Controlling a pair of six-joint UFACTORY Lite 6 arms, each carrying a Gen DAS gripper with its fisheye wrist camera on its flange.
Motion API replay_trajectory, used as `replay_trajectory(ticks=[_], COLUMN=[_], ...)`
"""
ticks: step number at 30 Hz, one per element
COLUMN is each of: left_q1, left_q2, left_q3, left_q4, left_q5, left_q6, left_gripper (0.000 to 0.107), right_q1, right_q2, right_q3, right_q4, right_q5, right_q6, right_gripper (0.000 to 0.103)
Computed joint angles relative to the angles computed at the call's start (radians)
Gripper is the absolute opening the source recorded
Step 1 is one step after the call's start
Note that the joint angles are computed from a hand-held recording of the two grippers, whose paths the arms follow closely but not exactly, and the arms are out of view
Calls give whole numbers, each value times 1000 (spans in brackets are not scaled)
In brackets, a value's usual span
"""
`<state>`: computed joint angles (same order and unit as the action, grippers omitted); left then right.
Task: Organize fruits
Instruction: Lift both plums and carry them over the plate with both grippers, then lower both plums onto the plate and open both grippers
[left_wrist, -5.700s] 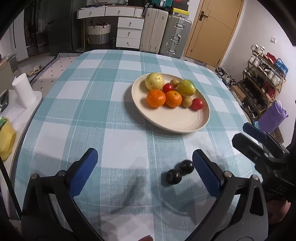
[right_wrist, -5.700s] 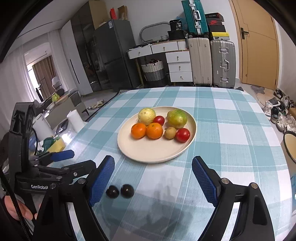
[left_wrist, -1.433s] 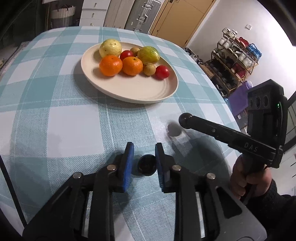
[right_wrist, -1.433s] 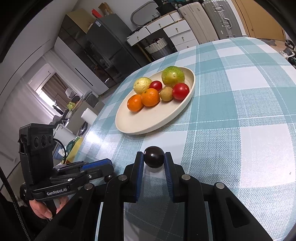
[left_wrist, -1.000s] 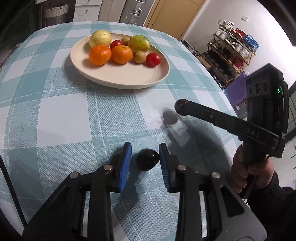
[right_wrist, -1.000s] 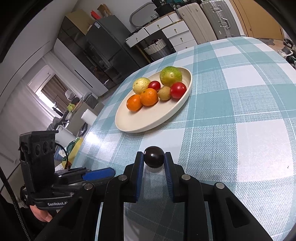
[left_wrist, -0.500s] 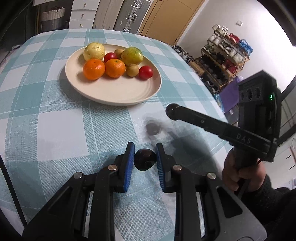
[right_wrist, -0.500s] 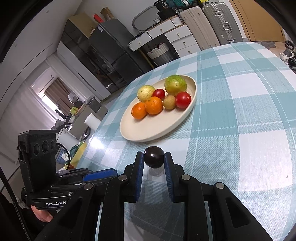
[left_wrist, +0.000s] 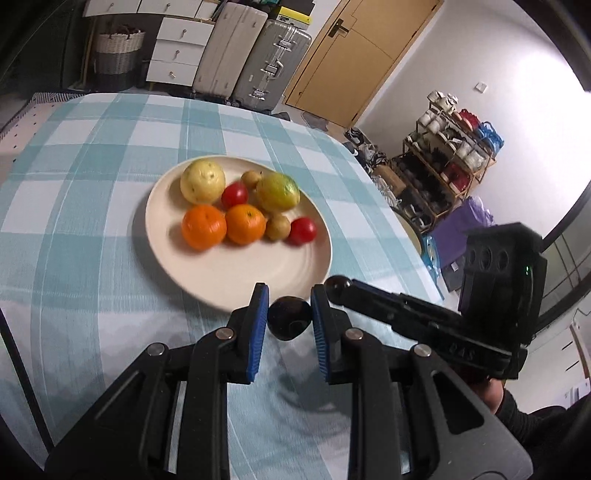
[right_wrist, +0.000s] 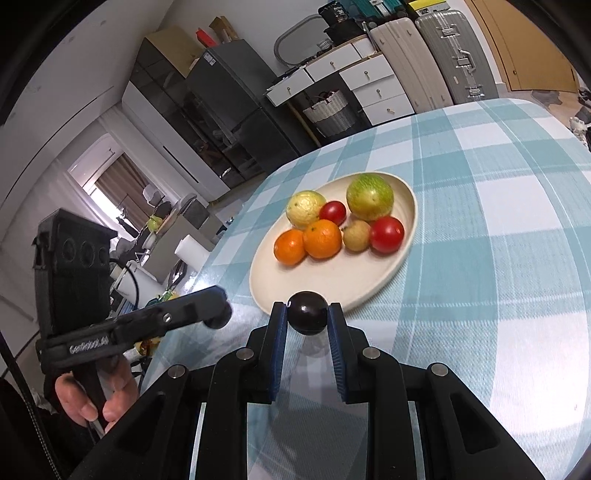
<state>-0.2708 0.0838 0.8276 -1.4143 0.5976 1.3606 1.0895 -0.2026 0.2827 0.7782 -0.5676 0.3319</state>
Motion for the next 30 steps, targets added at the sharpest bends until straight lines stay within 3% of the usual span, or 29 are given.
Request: replay_trajectory(ticks=[13, 30], left_q1=[-29, -69], left_q2=[285, 473], left_q3=[323, 526], left_q4=[47, 90], left_q5=[-4, 5], left_q6=[-90, -176], left_gripper=[21, 21], right_q1=[-220, -260], right_q2=[102, 211], right_q3=[94, 173], right_q4=[-353, -360], right_q5=[53, 60], right_q6=[185, 119], right_gripper=[23, 23])
